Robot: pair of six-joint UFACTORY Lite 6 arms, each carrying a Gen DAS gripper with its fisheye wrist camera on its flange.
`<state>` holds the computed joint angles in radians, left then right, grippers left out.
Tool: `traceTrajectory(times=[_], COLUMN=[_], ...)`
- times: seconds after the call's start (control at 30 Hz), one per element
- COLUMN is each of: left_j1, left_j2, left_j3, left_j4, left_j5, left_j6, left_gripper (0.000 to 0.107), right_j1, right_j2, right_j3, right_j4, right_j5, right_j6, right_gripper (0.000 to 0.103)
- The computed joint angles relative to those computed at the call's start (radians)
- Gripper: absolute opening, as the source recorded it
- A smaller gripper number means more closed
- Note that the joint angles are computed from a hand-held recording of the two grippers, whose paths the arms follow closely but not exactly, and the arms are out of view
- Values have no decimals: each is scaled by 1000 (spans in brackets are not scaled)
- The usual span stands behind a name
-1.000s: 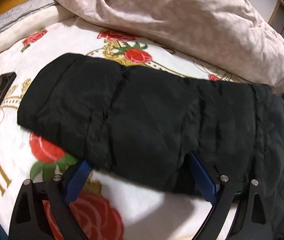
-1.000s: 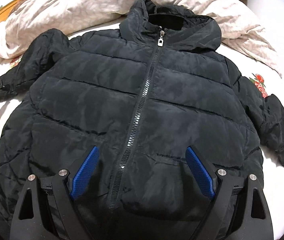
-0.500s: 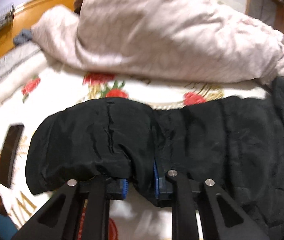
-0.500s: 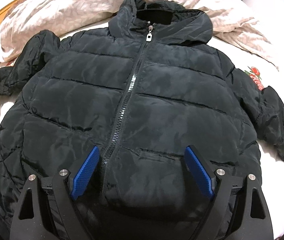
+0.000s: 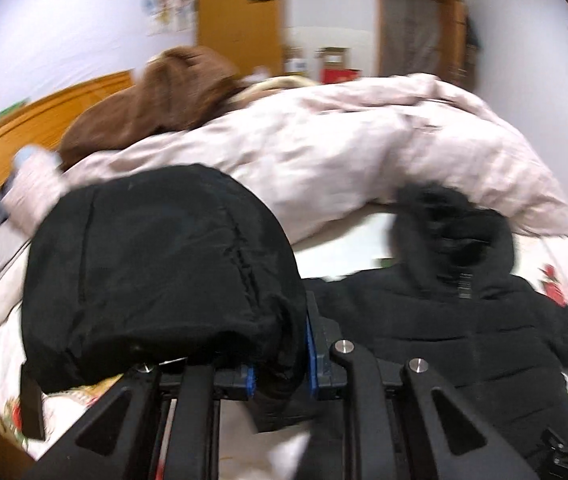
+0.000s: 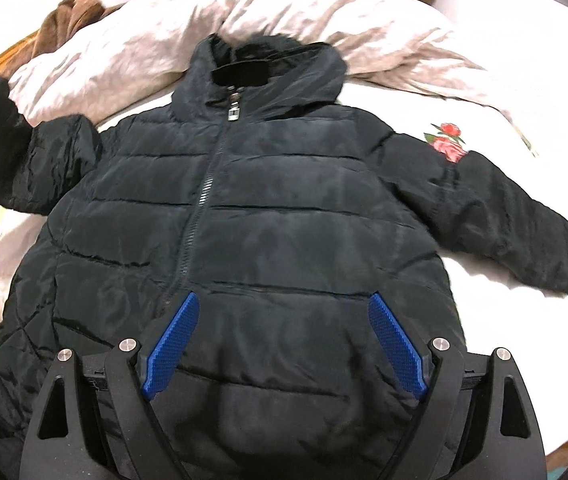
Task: Fold large clothes
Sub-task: 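Fold the held sleeve across the jacket front with the left gripper, release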
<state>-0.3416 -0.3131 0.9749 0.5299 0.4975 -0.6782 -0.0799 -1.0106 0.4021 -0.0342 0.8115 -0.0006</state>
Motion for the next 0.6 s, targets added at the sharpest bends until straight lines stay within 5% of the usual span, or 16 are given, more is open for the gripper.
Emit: traceTrajectory(times=[0.17, 0.47, 0.53, 0.6], left_j1=[-290, -490, -516, -515], left_j2=[184, 559, 629, 672], left_j3=[150, 299, 339, 362], left_j4=[130, -17, -104, -284], left_j5=[40, -149, -175, -206], left_j6=[-175, -141, -80, 75], left_gripper=[21, 22, 28, 51], right_j1=[-374, -814, -846, -844], right_j2=[-20, 139, 182, 214], right_j3=[-1, -29, -29, -27], right_j4=[268, 552, 577, 583], right_j5=[39, 64, 53, 37], right_j6=[-428, -933, -976, -982], right_gripper=[87, 87, 87, 87])
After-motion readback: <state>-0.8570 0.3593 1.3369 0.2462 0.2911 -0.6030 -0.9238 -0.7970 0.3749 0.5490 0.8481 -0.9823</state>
